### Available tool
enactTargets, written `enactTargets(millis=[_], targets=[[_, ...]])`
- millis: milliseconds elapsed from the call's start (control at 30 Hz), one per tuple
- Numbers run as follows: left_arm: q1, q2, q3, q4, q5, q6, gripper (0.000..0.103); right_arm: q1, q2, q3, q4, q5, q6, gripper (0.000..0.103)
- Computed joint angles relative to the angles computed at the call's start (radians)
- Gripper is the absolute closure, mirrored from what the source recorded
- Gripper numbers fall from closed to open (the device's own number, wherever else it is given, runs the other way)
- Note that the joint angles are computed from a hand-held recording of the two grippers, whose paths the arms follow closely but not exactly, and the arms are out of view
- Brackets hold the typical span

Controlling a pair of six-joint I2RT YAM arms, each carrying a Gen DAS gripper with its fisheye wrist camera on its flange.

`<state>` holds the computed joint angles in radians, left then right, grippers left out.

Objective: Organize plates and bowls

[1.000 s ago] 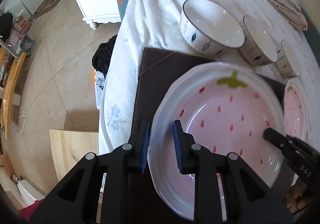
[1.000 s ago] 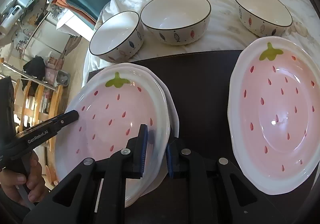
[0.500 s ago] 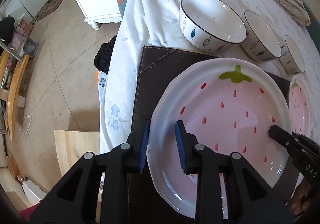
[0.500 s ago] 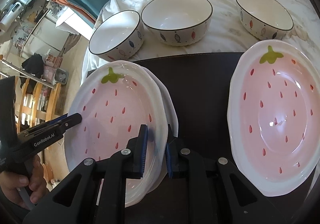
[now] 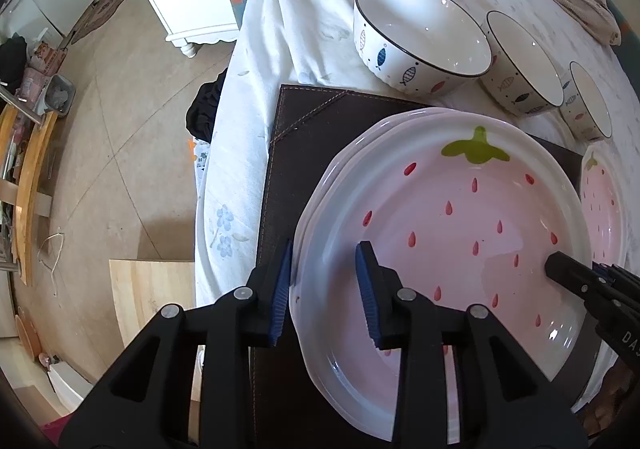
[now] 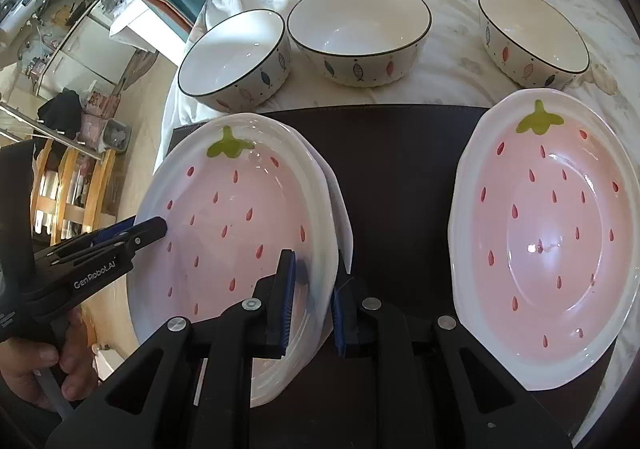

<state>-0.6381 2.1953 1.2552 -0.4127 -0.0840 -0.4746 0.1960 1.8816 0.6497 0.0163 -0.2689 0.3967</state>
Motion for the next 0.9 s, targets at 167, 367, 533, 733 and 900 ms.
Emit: enactTargets(millis=[167,367,533,733,900], targets=[[-0.001,-0.001,-0.002,-0.001,-0.008,0.011,0.073,0.001,-0.008,0.007,-0.028,0.005,-0.015,0.085],[-0.005,0.01,0.007,-0.009,-0.012,0.011,0.07,0.073,-0.037,0.034,-0.096,0.191,-0.049,0.085],[0.0,0.013,0.011,-0.006,-0.004,0.006,0.07,0.048,-0.04,0.021,-0.068,0.132,-0.052,0.085],[-0.008,0.015,0.012,-0.005,-0.015,0.02,0.07,0.016,-0.1,-0.031,-0.008,0.088,-0.045,0.085],[-0.011,0.007,0.005,-0.012,-0.001,0.01,0.07,-0.007,-0.155,-0.088,0.035,0.072,-0.004,0.082]])
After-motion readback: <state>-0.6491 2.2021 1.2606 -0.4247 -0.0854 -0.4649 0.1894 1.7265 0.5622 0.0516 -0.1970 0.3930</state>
